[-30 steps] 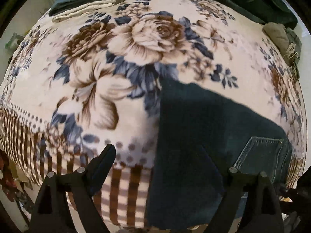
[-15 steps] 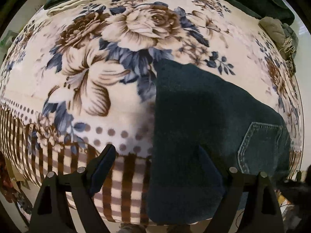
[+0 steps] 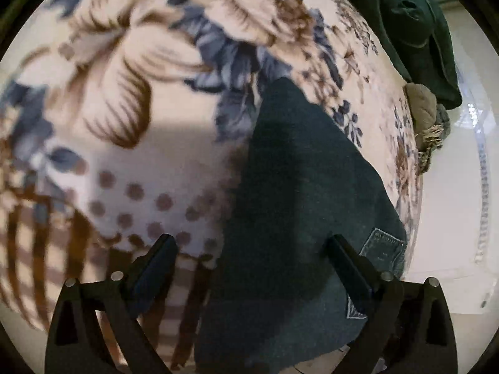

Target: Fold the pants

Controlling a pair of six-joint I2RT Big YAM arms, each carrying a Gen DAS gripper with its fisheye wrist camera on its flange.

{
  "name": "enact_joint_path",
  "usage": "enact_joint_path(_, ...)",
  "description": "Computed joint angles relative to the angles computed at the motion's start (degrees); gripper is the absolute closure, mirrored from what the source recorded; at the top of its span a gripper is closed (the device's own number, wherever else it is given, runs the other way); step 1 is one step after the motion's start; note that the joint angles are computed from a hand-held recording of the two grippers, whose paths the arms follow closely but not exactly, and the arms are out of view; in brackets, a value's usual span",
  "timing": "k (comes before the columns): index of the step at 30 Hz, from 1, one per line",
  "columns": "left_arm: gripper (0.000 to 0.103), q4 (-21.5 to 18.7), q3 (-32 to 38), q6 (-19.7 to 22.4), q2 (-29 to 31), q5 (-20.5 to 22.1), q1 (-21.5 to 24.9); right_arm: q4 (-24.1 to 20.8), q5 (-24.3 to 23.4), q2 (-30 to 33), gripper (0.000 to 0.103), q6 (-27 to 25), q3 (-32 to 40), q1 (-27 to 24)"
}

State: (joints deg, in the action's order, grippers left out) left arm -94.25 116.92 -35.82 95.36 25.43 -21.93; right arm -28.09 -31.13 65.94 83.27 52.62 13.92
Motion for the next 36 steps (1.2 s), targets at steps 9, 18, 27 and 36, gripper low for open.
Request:
enact_joint_path(9, 0.004, 2.8, -2.5, 0.7, 0.0, 4.3, 1.1, 10.6, 4.5, 3.7, 0.004, 5.8, 1.6, 2.2)
enact_joint_path(18, 0.003, 3.6, -4.0, 2.3, -0.4, 5.8, 1.6, 13.3, 5.3, 8.5, 0.002, 4.3, 3.5, 3.7)
enact_joint_path(27, 0.003, 3.9, -4.9, 3.3, -0.7, 6.4, 2.2, 13.7, 1.8, 11.9, 0.007, 0.1, 6.1, 5.6)
enact_joint_path(36, 0.002, 3.2, -4.3, 3.6, -0.2, 6.1, 2.1, 22.7, 5.4, 14.2, 0.008, 9.1, 6.0, 7.2)
